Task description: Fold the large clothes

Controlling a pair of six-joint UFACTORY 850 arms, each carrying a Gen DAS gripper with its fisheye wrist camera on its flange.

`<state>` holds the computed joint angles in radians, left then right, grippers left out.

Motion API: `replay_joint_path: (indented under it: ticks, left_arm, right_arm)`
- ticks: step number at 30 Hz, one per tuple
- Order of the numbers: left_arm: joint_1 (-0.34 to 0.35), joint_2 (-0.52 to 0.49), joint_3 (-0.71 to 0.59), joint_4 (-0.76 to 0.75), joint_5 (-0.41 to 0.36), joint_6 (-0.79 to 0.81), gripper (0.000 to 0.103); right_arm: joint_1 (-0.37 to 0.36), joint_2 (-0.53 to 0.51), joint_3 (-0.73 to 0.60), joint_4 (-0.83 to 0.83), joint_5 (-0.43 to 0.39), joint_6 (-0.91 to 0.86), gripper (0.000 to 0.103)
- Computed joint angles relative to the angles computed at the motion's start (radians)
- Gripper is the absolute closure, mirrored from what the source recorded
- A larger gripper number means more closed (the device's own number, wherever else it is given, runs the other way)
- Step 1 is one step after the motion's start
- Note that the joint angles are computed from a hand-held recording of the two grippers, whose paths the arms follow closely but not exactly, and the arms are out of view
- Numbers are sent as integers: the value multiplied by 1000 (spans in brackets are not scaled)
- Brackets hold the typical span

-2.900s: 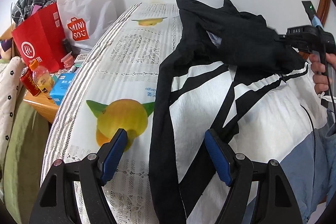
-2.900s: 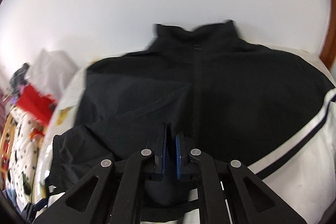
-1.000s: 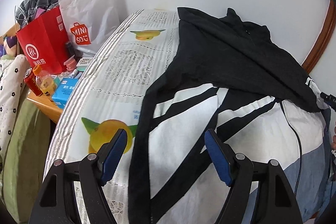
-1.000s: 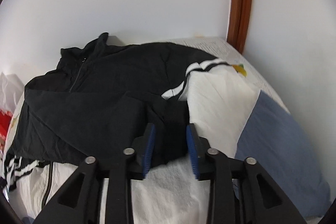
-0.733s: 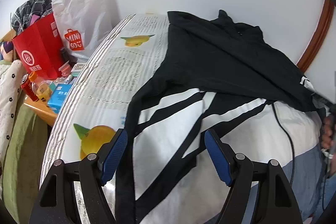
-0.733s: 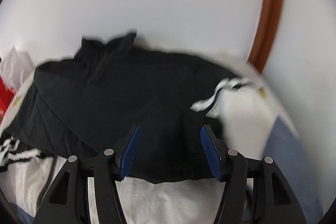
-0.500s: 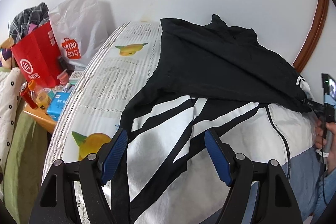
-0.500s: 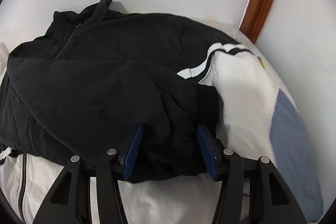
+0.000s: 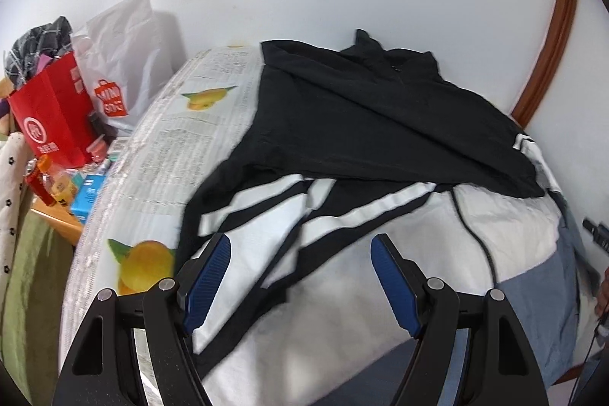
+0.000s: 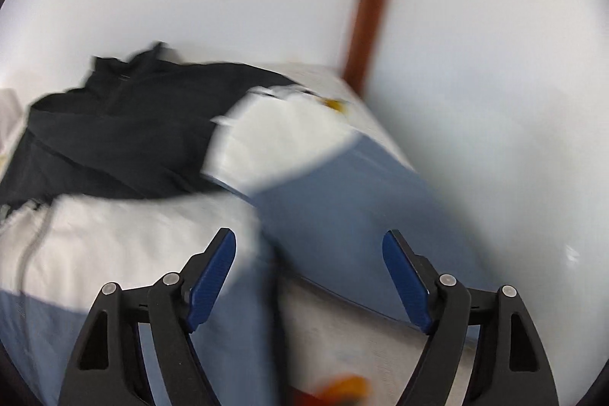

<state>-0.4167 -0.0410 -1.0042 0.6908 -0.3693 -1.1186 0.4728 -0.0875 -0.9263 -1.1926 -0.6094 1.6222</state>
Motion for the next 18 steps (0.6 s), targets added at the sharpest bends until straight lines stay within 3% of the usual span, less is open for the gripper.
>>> replay_joint_path:
  ticks: [7, 13, 18]
  left_arm:
    - [-37, -14, -10, 14, -10, -13, 29]
    - [-46, -42, -21, 3, -37, -33, 29]
    - [-42, -49, -3, -42, -18, -41, 29]
  right_arm:
    - [-86, 124, 189, 87, -51, -37, 24]
    - [-137, 153, 263, 91, -58, -58, 24]
    - [-177, 135, 280, 28, -25, -9, 24]
